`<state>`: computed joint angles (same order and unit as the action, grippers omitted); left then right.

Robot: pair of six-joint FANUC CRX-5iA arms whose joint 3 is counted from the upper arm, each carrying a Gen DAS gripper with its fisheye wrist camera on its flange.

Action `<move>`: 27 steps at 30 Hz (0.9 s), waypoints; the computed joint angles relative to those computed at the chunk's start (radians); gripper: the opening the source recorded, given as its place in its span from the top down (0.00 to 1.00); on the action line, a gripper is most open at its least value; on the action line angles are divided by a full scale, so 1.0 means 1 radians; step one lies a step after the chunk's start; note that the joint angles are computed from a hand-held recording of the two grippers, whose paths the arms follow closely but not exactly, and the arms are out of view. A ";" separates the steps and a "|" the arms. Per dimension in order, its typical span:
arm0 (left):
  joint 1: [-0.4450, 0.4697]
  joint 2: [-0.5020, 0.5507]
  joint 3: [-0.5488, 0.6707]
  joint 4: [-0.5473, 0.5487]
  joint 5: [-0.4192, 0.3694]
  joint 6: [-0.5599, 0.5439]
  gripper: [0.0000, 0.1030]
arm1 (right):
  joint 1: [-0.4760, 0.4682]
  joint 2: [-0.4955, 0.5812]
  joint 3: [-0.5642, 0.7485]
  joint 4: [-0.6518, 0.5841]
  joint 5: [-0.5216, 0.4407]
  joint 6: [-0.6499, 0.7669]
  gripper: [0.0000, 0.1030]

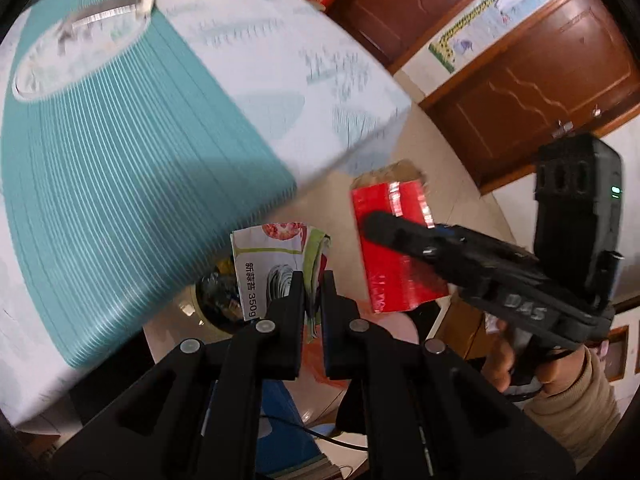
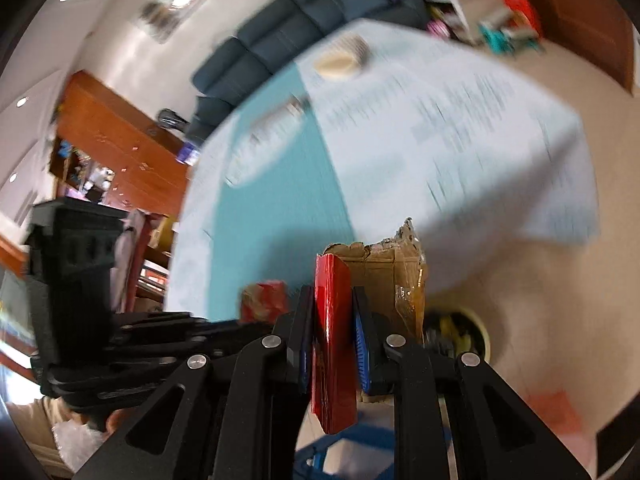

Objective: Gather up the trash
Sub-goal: 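Carry the snack bag and red box with both tools over the bin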

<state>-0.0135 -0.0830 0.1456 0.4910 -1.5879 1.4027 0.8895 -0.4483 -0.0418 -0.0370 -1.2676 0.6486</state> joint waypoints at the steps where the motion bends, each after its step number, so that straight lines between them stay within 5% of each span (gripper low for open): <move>1: -0.013 -0.015 -0.026 -0.015 0.008 -0.002 0.96 | 0.000 -0.012 -0.037 -0.007 0.015 -0.025 0.83; 6: -0.079 -0.036 -0.103 -0.108 0.048 0.003 0.96 | 0.030 -0.083 -0.260 0.014 0.115 -0.165 0.83; 11: -0.129 -0.077 -0.237 -0.139 0.158 0.039 0.95 | -0.002 -0.078 -0.366 -0.071 0.133 -0.151 0.83; 16: -0.194 -0.101 -0.357 -0.233 0.283 0.116 0.95 | -0.044 -0.013 -0.408 -0.124 0.160 -0.107 0.83; 27: -0.306 -0.028 -0.439 -0.284 0.407 0.120 0.95 | -0.111 0.106 -0.429 -0.218 0.215 -0.020 0.82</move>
<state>-0.3197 -0.1115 -0.2932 0.2072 -1.1813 1.5228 0.7783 -0.3425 -0.4712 -0.2546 -1.0525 0.6283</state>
